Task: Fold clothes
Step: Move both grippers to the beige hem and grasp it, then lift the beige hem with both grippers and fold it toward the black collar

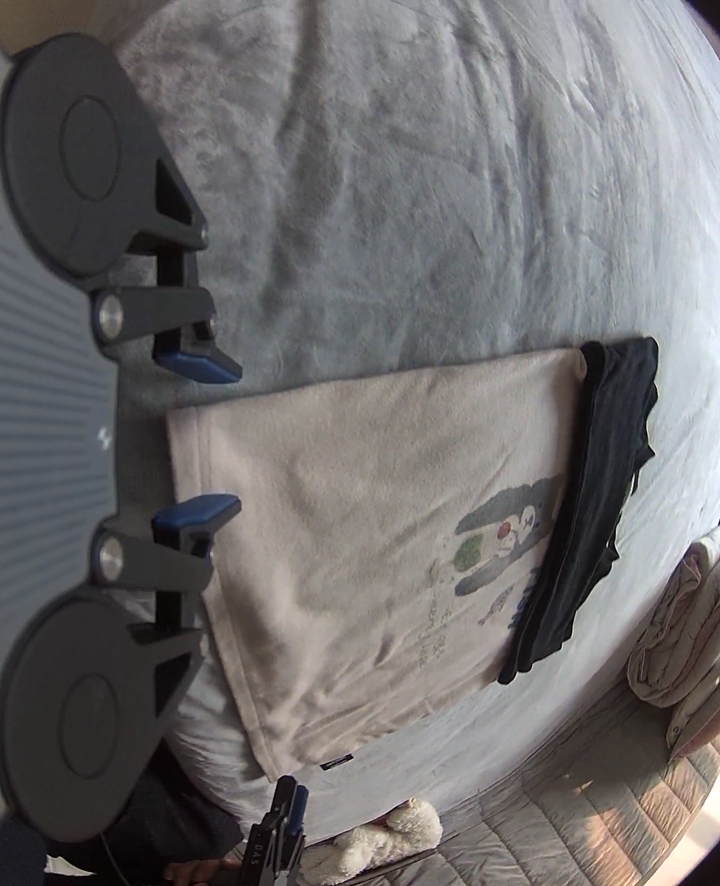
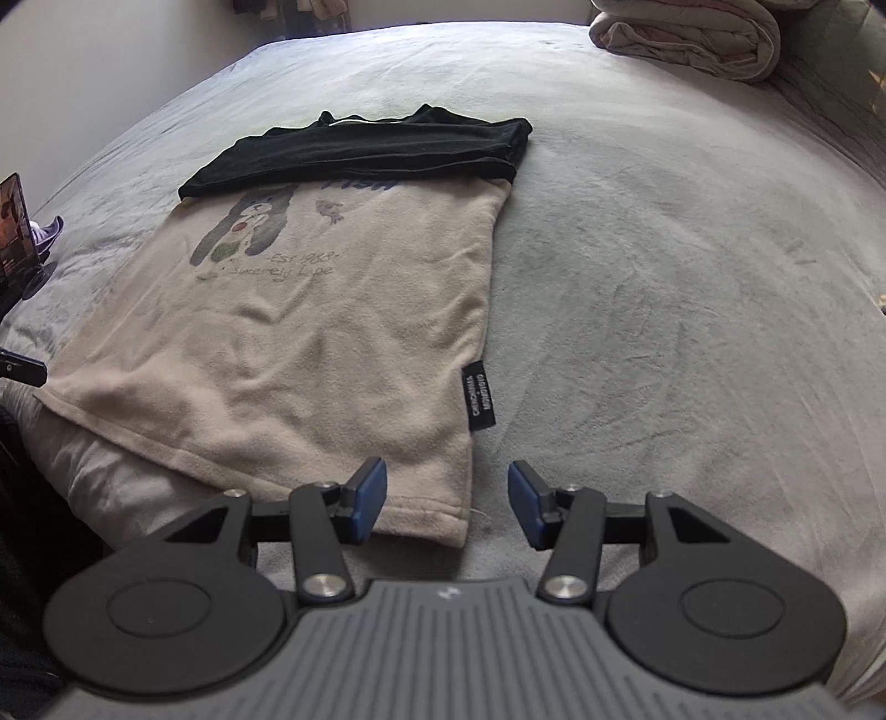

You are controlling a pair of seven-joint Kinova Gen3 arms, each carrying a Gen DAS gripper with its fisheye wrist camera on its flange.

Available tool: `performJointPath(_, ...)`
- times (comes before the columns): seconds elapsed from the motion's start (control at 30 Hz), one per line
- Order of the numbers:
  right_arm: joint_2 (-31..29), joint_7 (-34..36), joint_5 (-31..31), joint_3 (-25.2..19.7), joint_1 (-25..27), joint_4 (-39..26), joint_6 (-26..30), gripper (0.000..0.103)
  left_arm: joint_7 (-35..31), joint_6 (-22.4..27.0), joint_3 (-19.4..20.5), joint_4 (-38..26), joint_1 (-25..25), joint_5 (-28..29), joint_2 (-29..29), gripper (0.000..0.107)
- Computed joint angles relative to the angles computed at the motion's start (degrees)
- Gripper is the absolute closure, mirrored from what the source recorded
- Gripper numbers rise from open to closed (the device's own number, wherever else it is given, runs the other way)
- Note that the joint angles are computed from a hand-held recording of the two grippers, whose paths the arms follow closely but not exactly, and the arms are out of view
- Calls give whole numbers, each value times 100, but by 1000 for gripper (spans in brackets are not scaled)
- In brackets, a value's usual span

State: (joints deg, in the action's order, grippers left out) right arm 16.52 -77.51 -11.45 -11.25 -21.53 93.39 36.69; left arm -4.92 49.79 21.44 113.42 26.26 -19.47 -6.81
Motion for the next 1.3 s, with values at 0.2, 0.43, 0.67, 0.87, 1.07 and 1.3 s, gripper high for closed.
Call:
performJointPath(0.2,251,248,-523,-114,346,-298,610,50,-615,-274,-235,173,-64,602,-82,64)
performJointPath(0.43,479,606,-1166,-184,559,-455,891,66,-1364,-991,-438,509,-278,1360,-275,73)
performJointPath(0.67,548,754,-1415,-203,673,-643,1088,88,-1660,-1428,-466,734,-463,1779,-421,97)
performJointPath(0.87,545,1050,-2403,-388,1090,-601,900,90,-1441,-2499,-297,1315,-937,2132,-984,98)
performJointPath(1.07,655,1004,-2922,-403,1131,-780,515,90,-791,-3105,468,1624,-2141,2040,-1359,99)
performJointPath(1.3,1140,309,-2451,-256,840,-1373,68,91,-390,-3756,813,1999,-3139,2106,-1303,99)
